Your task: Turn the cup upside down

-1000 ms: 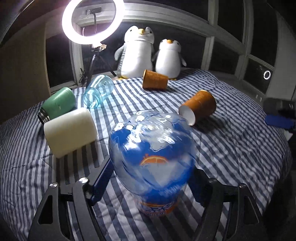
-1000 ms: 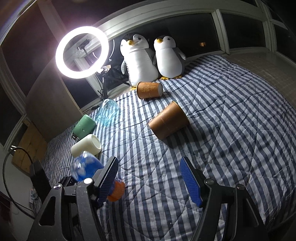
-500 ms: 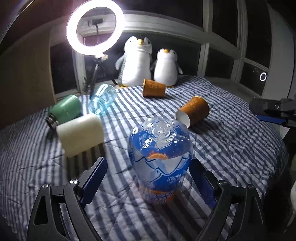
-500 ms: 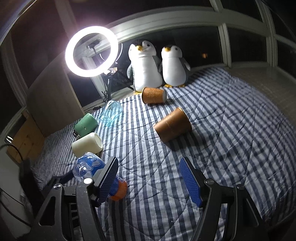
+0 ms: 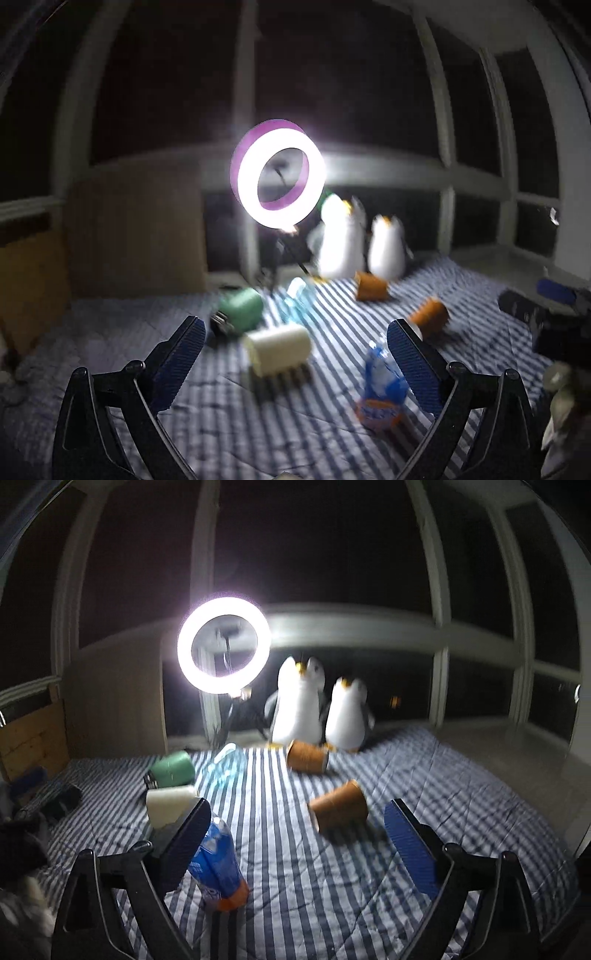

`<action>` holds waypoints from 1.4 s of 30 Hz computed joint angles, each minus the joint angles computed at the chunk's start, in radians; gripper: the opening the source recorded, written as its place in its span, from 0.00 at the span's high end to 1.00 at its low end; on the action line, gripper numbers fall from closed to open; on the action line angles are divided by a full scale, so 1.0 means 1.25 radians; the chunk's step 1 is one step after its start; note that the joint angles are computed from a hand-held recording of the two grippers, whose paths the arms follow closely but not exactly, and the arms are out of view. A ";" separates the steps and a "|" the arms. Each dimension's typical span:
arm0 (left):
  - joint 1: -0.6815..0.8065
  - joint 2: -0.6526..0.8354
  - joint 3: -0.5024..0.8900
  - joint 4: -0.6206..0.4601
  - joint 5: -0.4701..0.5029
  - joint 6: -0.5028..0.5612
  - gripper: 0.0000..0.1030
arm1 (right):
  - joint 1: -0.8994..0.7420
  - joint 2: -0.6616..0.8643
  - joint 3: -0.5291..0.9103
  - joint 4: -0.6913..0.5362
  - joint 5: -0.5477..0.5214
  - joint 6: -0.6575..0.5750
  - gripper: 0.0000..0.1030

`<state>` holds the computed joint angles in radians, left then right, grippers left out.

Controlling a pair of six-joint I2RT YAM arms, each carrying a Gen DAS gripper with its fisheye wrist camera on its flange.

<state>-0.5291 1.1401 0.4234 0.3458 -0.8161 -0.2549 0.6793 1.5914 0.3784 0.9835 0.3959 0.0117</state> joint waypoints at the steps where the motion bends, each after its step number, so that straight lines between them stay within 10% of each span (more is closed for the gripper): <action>1: -0.030 -0.053 -0.015 -0.023 -0.051 0.002 0.02 | 0.019 0.000 -0.017 0.038 0.028 -0.005 0.06; 9: -0.195 -0.309 0.004 -0.267 -0.293 -0.008 0.00 | 0.138 -0.075 -0.096 0.155 0.164 -0.032 0.01; 22: -0.370 -0.316 0.181 -0.873 -0.449 -0.434 0.00 | 0.292 -0.184 -0.080 0.019 0.280 -0.023 0.01; 42: -0.336 -0.411 0.135 -0.884 -0.419 -0.409 0.00 | 0.376 -0.135 -0.044 0.016 0.383 -0.032 0.01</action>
